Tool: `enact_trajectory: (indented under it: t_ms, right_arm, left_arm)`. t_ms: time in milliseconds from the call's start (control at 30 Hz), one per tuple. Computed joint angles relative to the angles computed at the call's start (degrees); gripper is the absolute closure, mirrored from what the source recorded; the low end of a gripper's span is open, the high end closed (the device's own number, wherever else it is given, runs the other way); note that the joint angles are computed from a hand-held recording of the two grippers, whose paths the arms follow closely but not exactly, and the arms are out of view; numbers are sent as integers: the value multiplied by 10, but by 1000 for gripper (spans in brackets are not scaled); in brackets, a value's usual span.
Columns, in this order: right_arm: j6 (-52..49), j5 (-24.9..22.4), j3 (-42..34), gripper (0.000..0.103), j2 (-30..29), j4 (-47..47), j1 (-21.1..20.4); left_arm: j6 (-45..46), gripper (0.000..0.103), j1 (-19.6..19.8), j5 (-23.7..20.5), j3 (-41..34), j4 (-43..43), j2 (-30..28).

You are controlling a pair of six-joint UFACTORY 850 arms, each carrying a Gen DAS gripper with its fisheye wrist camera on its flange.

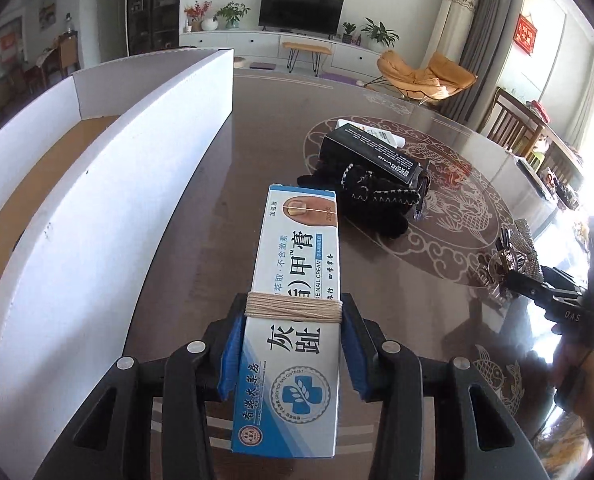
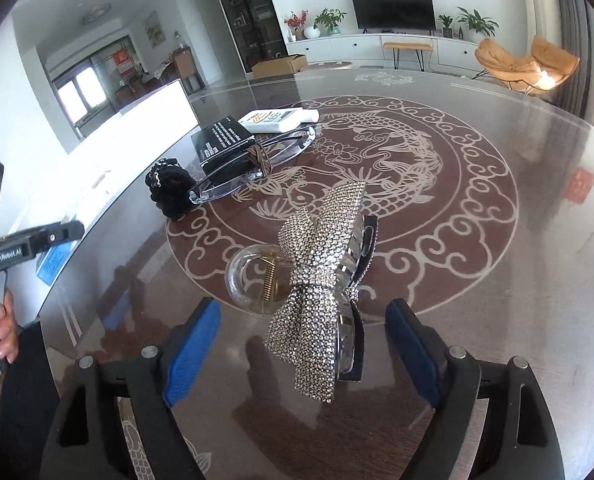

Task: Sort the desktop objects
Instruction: 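Carry the ointment box and bow clip into the white box and open both grippers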

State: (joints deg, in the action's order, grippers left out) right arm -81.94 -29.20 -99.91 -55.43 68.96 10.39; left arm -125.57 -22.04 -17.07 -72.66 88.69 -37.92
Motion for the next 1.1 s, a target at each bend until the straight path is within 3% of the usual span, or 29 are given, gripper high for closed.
enact_trajectory:
  t_ms: [133, 267, 433, 533, 700, 833, 967, 1100]
  right_arm:
    - [62, 32, -18, 15, -7, -34, 10]
    - [-28, 98, 21, 55, 18, 5, 29]
    - [-189, 100, 73, 57, 63, 121, 32]
    - [-204, 85, 78, 57, 80, 126, 35]
    - [-198, 19, 79, 57, 108, 143, 46]
    - [-190, -35, 57, 57, 114, 150, 84]
    - [-127, -94, -6, 57, 89, 116, 140]
    - [-16, -130, -112, 57, 30, 4, 206]
  left_arm:
    - [-62, 59, 0, 7, 10, 45, 1]
    - [-186, 59, -5, -2, 38, 153, 19]
    - [-377, 59, -9, -46, 94, 313, 74]
    - [-427, 59, -7, -66, 123, 351, 110]
    - [-404, 59, 4, -93, 176, 324, 182]
    - [-349, 59, 42, -102, 214, 269, 229]
    - [-266, 59, 105, -66, 230, 195, 250]
    - [-142, 59, 162, -22, 218, 88, 238]
